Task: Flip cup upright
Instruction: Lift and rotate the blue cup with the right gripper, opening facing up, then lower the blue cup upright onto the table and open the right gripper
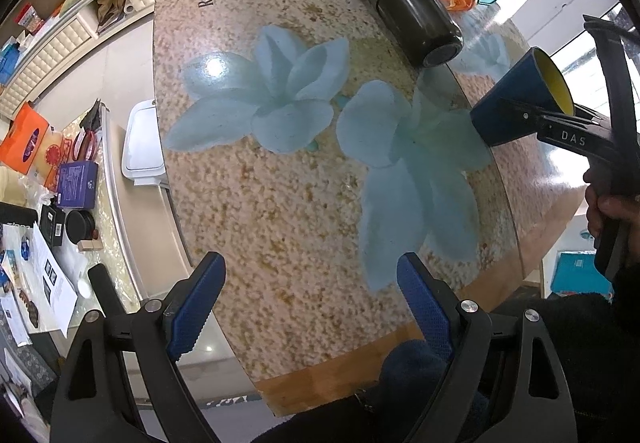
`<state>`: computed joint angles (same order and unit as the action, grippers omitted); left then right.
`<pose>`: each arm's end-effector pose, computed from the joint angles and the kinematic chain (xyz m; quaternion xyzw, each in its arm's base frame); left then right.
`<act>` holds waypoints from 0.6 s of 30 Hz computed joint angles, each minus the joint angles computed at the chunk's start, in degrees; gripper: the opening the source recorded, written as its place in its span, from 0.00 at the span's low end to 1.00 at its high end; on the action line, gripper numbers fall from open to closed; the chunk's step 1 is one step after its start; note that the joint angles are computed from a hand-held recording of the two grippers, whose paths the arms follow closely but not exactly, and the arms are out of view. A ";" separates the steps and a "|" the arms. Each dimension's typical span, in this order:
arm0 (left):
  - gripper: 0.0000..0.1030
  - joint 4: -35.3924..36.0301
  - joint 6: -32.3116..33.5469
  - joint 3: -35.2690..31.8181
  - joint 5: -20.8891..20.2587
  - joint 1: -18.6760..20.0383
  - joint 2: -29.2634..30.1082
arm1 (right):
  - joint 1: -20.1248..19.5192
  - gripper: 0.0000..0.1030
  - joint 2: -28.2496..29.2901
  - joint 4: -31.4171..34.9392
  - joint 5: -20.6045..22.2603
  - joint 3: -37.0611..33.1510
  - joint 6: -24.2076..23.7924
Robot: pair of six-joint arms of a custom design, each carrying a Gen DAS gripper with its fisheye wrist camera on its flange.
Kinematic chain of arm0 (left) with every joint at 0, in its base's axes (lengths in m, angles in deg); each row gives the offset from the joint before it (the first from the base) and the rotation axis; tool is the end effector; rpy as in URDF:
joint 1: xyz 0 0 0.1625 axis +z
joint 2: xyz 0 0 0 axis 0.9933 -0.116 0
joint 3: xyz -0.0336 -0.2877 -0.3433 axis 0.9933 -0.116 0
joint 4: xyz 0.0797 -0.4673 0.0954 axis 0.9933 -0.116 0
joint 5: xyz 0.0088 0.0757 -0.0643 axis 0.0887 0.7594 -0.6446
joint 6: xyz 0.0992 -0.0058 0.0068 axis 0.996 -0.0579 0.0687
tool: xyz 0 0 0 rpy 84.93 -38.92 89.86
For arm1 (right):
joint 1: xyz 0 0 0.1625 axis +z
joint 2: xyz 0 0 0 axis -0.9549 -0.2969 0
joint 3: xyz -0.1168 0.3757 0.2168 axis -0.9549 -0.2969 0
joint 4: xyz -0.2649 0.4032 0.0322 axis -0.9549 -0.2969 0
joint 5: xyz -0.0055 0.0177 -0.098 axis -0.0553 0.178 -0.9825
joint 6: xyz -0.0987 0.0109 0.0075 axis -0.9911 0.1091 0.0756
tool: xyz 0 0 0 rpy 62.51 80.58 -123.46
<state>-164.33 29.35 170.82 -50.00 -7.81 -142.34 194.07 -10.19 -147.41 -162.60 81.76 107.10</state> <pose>0.0544 -0.5506 0.3897 0.2817 0.9111 0.0443 0.2978 0.3733 -0.5005 -0.0559 -0.0193 -0.9106 0.2036 0.3591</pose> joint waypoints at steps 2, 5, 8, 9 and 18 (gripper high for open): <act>0.87 -0.05 -0.13 -0.01 -0.07 0.00 -0.03 | -0.28 0.78 -0.37 -0.35 1.36 0.19 0.42; 0.87 -0.11 -0.59 0.01 -0.12 -0.05 0.01 | -0.05 0.86 -0.79 -2.48 2.04 0.70 -0.06; 0.87 0.32 -1.37 -0.28 -0.74 -0.08 0.34 | 0.46 0.88 -1.07 -3.50 1.77 0.70 -1.03; 0.87 0.41 -1.50 -0.36 -0.84 -0.14 0.45 | 0.62 0.91 -1.29 -3.41 1.54 0.65 -1.22; 0.87 -1.34 -2.16 -1.01 -4.96 -2.26 0.93 | 2.25 0.97 -4.78 -5.07 0.34 1.45 -5.95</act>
